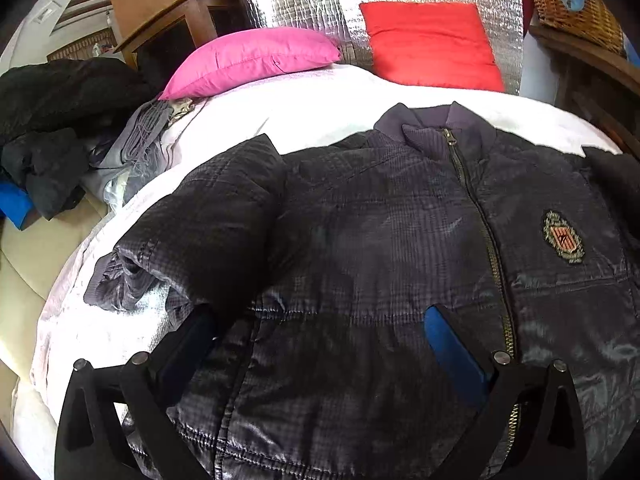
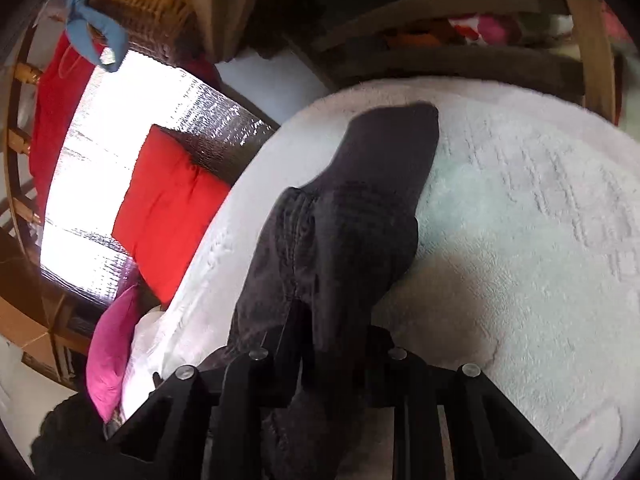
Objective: Fold large clothes
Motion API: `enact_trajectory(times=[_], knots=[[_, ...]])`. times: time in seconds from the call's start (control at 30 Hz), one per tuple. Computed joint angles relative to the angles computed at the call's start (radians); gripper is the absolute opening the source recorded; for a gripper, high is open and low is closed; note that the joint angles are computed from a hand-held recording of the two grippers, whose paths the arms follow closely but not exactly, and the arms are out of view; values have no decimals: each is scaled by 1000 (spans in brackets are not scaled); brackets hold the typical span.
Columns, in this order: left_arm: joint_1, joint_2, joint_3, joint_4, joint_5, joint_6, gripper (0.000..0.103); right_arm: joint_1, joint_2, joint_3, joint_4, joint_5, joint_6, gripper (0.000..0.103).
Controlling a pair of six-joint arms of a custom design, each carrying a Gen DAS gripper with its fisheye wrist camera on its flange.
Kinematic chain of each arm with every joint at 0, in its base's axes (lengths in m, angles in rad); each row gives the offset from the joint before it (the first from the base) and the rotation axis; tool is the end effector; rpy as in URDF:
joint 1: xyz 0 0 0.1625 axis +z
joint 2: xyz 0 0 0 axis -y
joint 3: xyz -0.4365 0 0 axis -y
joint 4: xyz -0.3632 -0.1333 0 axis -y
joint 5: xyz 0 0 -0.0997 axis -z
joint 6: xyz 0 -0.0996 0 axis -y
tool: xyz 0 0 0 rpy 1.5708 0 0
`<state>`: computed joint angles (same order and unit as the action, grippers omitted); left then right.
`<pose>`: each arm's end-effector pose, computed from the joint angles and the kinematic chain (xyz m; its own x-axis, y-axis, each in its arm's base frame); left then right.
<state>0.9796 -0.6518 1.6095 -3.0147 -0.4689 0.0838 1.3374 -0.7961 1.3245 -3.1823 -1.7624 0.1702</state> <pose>-0.1863 -0.6761 0.1370 -0.5642 -0.0324 -0.8250 0.5419 0.7394 -0.3996 -0.0627 -0.7581 0.3336 -0.8846 0.4623 -0.0617 0.2620 0.3831 -0.8858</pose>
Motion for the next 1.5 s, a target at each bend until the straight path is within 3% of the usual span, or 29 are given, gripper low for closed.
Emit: enact_trajectory(times=[0.2,0.33,0.43,0.53,0.6,0.63,0.67,0.7,0.73,0.77,0.83,0.97,1.07,1.23,1.33,1.37,1.43,1.5], knots=[[-19,-20,35,-138,28,72,103,104,-62,117,-202,57,-91,19],[-38,-73,95,-216,24,89,103,187,-108,235,-309,138,-185,19],[-47,-98,137,-310,32,145,103,269,-96,273,-315,112,-266,19],[-42,-109,167,-353,42,158,103,290,-82,296,-314,104,-217,20],[-34,-120,174,-282,37,108,103,277,-95,308,-295,70,-168,22],[-29,-125,175,-242,26,82,103,258,-107,321,-290,63,-141,27],[-27,-128,176,-222,16,71,103,242,-117,332,-294,55,-113,43],[-25,-124,170,-207,11,68,103,222,-127,343,-311,46,-74,86],[-26,-121,170,-209,10,70,103,203,-131,357,-361,34,-40,99],[-26,-112,159,-209,5,80,103,180,-138,378,-414,25,-20,103],[-29,-97,147,-212,1,86,103,137,-146,363,-398,4,25,103],[-34,-54,111,-187,-11,99,103,45,-145,286,-256,80,105,100],[-35,-15,87,-185,1,137,103,-4,-118,200,-120,161,151,86],[-31,29,53,-188,21,169,103,-50,-45,70,-15,215,186,80],[-28,44,36,-181,35,173,103,-32,-10,24,14,144,142,50],[-28,45,34,-178,38,170,103,-34,-6,15,24,155,144,32],[-30,45,33,-184,40,169,103,-25,-10,32,-5,128,136,28],[-32,43,34,-203,40,175,103,3,-9,28,-36,85,73,21]])
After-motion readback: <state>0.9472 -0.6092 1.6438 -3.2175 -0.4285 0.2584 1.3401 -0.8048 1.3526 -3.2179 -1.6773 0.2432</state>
